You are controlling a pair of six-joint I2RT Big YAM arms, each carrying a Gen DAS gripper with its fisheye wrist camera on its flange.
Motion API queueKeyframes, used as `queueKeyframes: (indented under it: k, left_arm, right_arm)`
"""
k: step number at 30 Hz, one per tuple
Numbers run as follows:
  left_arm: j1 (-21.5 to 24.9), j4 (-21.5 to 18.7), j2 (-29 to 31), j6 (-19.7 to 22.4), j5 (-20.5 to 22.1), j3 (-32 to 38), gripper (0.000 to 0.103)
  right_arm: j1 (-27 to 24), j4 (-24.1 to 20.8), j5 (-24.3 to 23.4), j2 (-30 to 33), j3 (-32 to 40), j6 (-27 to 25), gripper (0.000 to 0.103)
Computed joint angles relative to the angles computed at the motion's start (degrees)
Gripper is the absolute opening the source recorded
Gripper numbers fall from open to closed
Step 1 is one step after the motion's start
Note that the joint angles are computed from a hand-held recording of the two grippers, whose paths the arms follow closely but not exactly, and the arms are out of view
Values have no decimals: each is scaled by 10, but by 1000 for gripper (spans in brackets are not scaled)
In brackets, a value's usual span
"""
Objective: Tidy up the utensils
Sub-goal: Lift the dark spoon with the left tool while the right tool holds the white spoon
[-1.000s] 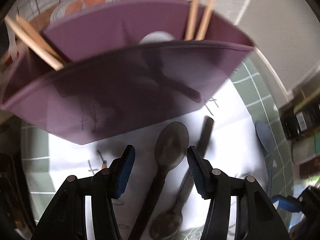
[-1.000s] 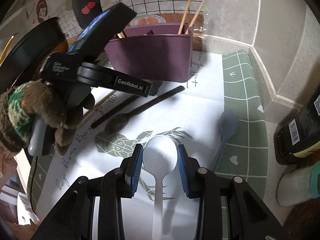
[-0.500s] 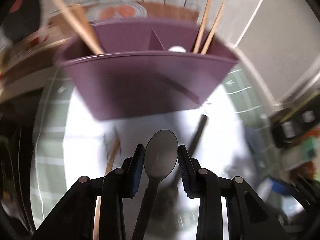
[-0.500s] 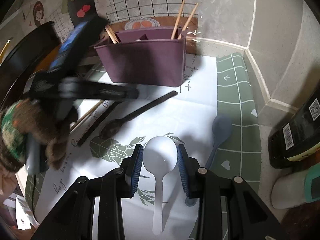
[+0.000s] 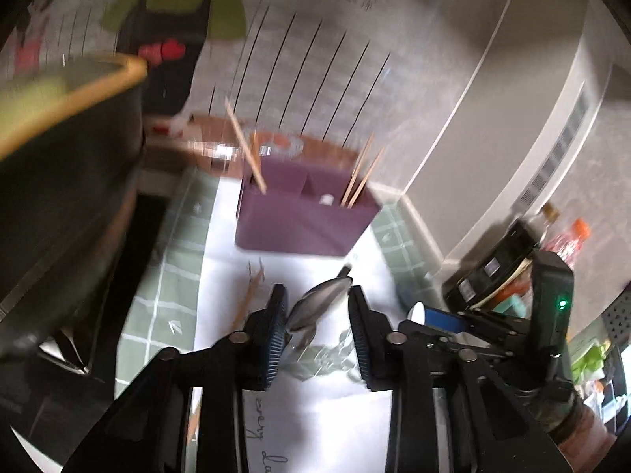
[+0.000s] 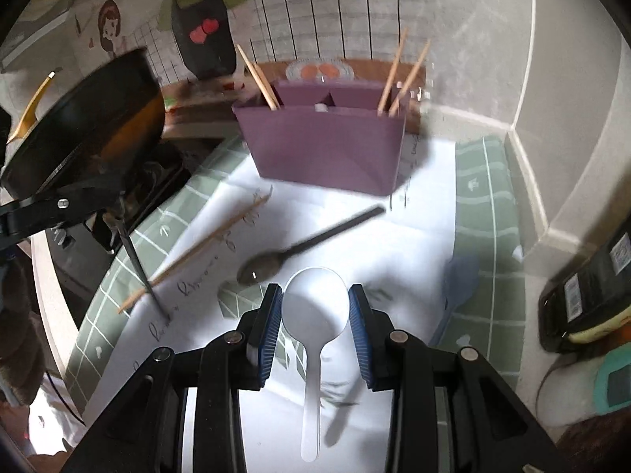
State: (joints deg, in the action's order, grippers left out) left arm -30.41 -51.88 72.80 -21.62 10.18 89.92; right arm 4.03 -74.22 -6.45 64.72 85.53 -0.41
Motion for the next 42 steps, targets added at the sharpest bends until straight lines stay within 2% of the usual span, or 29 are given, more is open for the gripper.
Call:
queueKeyframes:
  k: [1,5,8,11,13,15,17,18,20,22,25,30,32,34,36,39,42]
  left_arm:
    - [5,-5,0,4,4,15,20]
    - [3,-9,5,27,-19,75,20]
    - [7,-15,16,29,-29,104,20]
    - [15,-49,35,33,-28,120,21]
    - [21,-74,50,27,-20,118,26]
    - [24,-98,69,41,9,110,32]
    - [19,-135,99,85,28,112,44]
    - [16,-145,108,104,30,109,45]
    - [7,-170,129,143,-2,108,46]
    - [5,-186,142,159,-27,106,48]
    - [16,-194,149,153,-42,91,61]
    - [33,-191,152,138,-50,60,61]
    - [34,-207,152,129,-35,53,61]
    - [31,-228,147,135,10,51,61]
    - [23,-227,136,142,32,45,61]
    - [11,-202,123,136,-1,46,58]
    - [16,-205,140,123,-23,65,45]
  right_arm:
    - [3,2,1,1,10,-1,32]
    - [14,8,2,12,72,-10,32]
    - [23,13,10,29,133,-25,32]
    - [24,7,8,46,170,-26,32]
    - [22,6,10,47,164,-24,32]
    - [16,1,-1,45,144,-18,32]
    - [11,-5,-6,42,122,-15,32]
    - [8,-9,-10,41,110,-14,32]
    - [5,-16,-15,41,89,-13,32]
    - [7,-17,-13,36,68,-15,32]
    - [5,-20,-20,27,44,-19,32]
    - [-7,-19,-31,18,15,-23,32]
    - [-9,-19,-32,17,10,-20,32]
    - [-14,-20,-33,16,4,-19,32]
    - [-18,-22,-35,15,2,-20,32]
    - [-22,-22,-33,13,0,-21,32]
    - [-25,-23,-33,14,-2,-15,32]
